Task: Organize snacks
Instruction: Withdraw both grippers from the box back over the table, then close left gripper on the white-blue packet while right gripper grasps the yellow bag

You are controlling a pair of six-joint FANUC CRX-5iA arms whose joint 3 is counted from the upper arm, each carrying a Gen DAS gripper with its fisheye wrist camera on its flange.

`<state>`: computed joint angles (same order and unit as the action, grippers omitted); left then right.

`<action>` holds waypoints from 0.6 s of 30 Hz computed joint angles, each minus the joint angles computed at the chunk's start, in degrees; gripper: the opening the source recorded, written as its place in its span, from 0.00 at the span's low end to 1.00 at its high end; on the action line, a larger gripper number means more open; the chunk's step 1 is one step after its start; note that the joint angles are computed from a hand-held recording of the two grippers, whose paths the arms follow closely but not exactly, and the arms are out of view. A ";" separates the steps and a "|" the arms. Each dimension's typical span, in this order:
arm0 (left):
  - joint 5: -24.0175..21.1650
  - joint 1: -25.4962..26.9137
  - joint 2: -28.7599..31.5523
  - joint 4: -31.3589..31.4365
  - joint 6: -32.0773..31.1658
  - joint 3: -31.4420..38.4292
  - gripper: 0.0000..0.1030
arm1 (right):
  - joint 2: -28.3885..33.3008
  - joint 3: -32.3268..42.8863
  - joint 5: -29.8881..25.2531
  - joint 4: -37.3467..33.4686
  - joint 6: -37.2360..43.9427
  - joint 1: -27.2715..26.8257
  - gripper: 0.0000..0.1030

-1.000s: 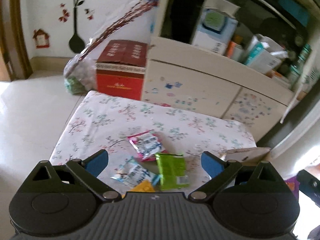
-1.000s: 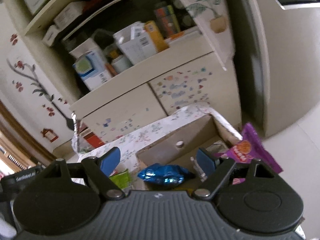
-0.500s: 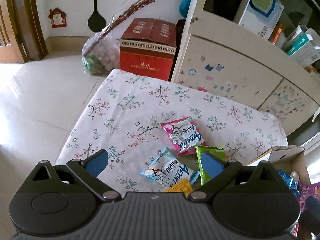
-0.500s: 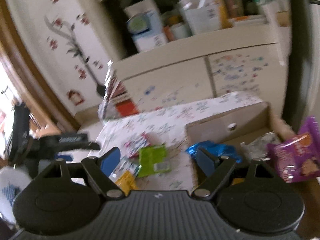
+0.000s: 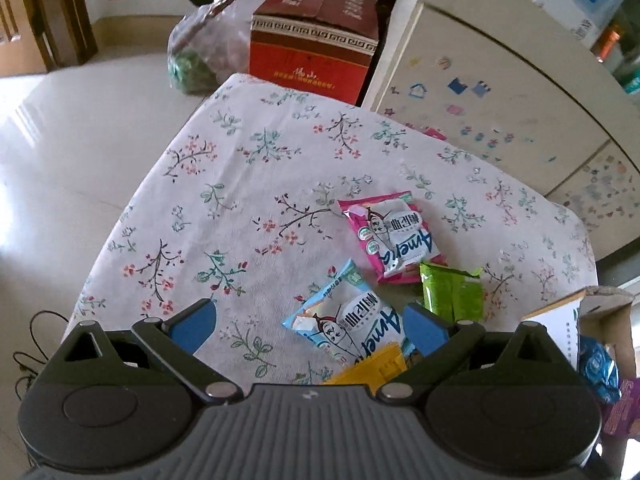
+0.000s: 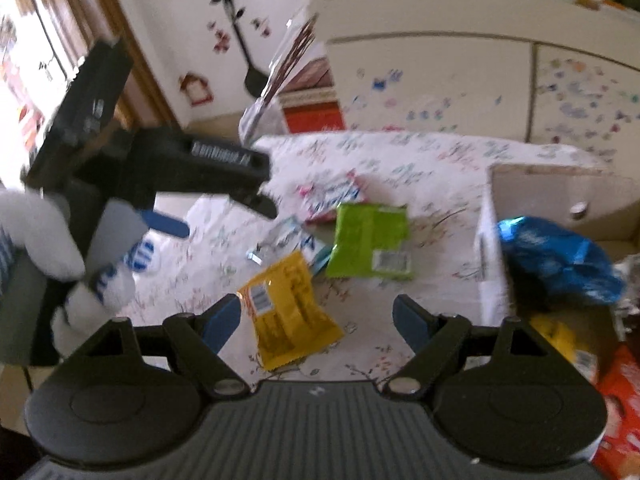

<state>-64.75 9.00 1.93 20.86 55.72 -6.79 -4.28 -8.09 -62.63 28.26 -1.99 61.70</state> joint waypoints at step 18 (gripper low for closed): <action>-1.84 -2.26 6.76 -2.52 6.65 4.92 1.00 | 5.83 0.43 7.33 -3.31 11.16 -2.75 0.82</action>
